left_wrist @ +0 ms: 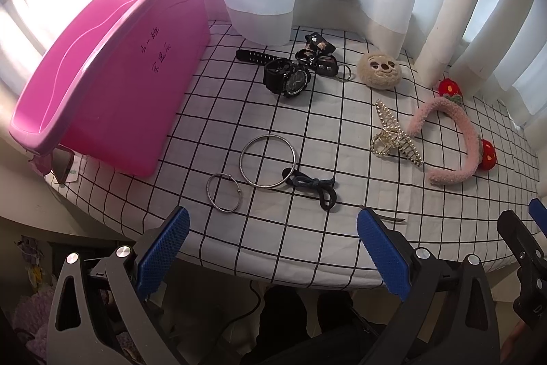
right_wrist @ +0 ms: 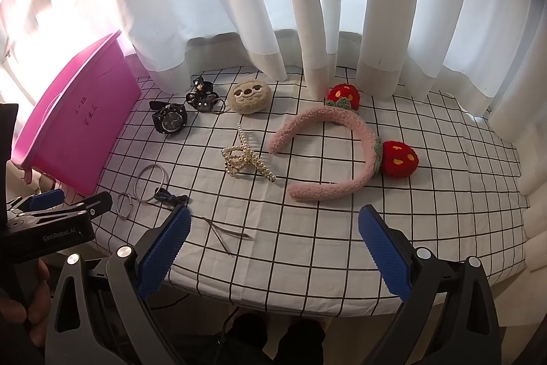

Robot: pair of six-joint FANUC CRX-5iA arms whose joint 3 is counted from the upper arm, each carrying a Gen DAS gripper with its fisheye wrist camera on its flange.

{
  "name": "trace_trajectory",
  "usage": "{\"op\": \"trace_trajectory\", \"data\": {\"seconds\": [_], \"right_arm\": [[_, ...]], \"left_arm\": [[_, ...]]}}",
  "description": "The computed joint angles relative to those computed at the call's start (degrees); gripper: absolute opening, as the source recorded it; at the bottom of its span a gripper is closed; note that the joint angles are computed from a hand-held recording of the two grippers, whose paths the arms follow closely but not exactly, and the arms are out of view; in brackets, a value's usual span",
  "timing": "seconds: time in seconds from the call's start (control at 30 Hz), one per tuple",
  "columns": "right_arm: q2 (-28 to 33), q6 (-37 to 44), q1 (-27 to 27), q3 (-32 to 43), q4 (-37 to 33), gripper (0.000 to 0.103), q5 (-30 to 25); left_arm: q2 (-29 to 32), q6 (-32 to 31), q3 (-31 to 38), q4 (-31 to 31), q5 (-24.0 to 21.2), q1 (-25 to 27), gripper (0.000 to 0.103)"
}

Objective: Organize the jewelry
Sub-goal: 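Move both tools toward the jewelry on the table, then grasp the large silver bangle with the left tool while the right tool grasps the pink headband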

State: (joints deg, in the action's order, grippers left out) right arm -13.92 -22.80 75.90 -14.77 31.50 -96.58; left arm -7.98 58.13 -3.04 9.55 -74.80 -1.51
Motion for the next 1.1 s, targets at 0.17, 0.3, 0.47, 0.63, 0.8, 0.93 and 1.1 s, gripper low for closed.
{"op": "trace_trajectory", "data": {"seconds": [0.17,0.3,0.47,0.63,0.8,0.93,1.1], "right_arm": [[-0.98,-1.41,0.45,-1.12,-1.19,0.094,0.83],[-2.19,-3.23,0.58,-2.74,-2.93,0.094,2.46],[-3.31,-3.93,0.64,-5.17,-4.56,0.094,5.36],[-4.64,-5.99,1.5,-8.26,-4.88,0.094,6.49],[-8.21,-10.32,2.69,-12.26,-5.6,0.094,5.74],[-11.47,-14.72,3.47,-15.67,-5.77,0.094,4.13],[-12.93,-14.38,2.44,-17.88,-5.21,0.094,1.32]], "left_arm": [[0.3,0.76,-0.54,-0.26,0.26,0.79,0.097],[0.85,1.22,-1.74,-0.59,0.28,2.37,0.097],[0.78,1.11,-4.16,-0.38,1.34,4.33,0.097],[1.22,-0.3,-6.64,0.39,4.39,4.63,0.097],[3.48,1.11,-7.56,1.3,8.09,4.03,0.097],[4.86,1.92,-7.87,1.34,10.7,2.87,0.097],[6.21,2.4,-8.19,1.88,12.18,2.2,0.097]]}}
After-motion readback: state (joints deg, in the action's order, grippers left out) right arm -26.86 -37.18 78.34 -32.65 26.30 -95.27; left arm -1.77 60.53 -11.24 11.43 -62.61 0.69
